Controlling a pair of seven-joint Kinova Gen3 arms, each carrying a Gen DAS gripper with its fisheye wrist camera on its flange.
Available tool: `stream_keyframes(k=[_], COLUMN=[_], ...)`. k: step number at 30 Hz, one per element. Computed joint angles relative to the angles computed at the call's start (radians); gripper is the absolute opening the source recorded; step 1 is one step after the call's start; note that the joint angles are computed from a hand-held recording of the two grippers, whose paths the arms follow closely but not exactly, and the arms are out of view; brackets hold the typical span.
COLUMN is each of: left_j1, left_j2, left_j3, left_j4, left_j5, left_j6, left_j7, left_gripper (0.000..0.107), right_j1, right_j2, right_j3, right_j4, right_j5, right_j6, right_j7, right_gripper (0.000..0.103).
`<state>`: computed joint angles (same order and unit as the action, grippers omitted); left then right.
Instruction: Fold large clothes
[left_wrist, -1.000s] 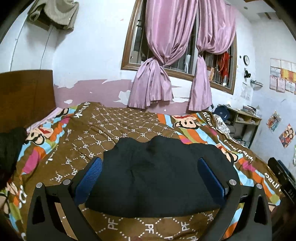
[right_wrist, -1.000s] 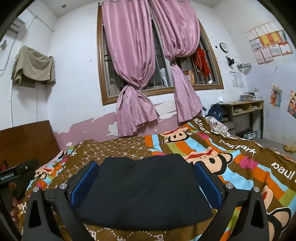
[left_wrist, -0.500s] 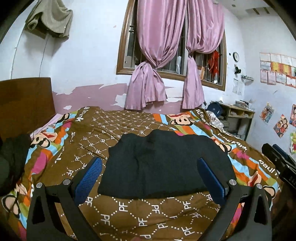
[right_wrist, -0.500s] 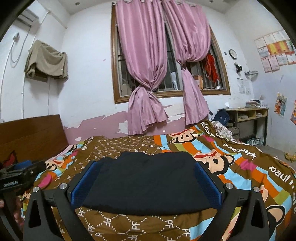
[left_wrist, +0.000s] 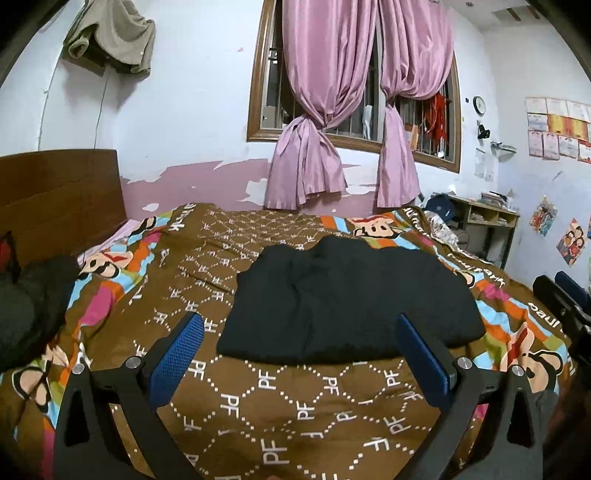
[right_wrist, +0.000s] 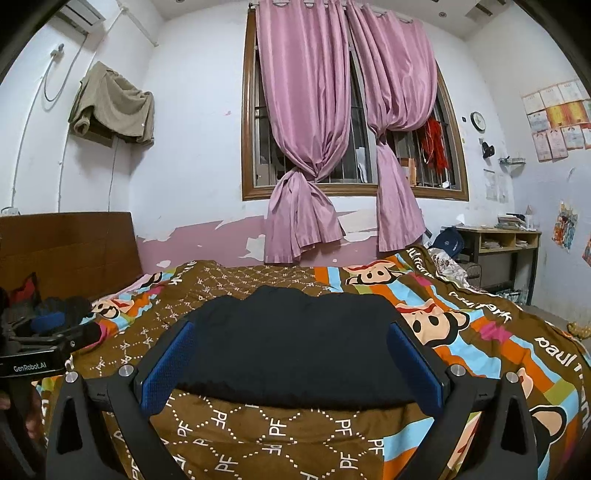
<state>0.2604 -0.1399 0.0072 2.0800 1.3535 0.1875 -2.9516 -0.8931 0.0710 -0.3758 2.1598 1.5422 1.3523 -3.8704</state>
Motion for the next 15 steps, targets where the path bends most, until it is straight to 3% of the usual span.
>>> stream_keyframes(k=[11,15], left_j1=[-0.068,-0.107], left_j2=[0.038,0.051], left_j3=[0.079,0.117], left_j4=[0.034,0.04], left_j5=[0.213,0.212], left_j6=[-0.036,-0.035], left_j7=[-0.21,-0.21], left_gripper=[0.101,0.101], right_j1=[-0.004,-0.001], right_j2=[0.051,0.065], right_j3=[0.012,0.02], right_j4=[0.037,0.036], right_j5=[0.011,0.008], right_j6=[-0.026,-0.05], right_j7=[-0.068,-0.062], right_gripper=[0.103,0.103])
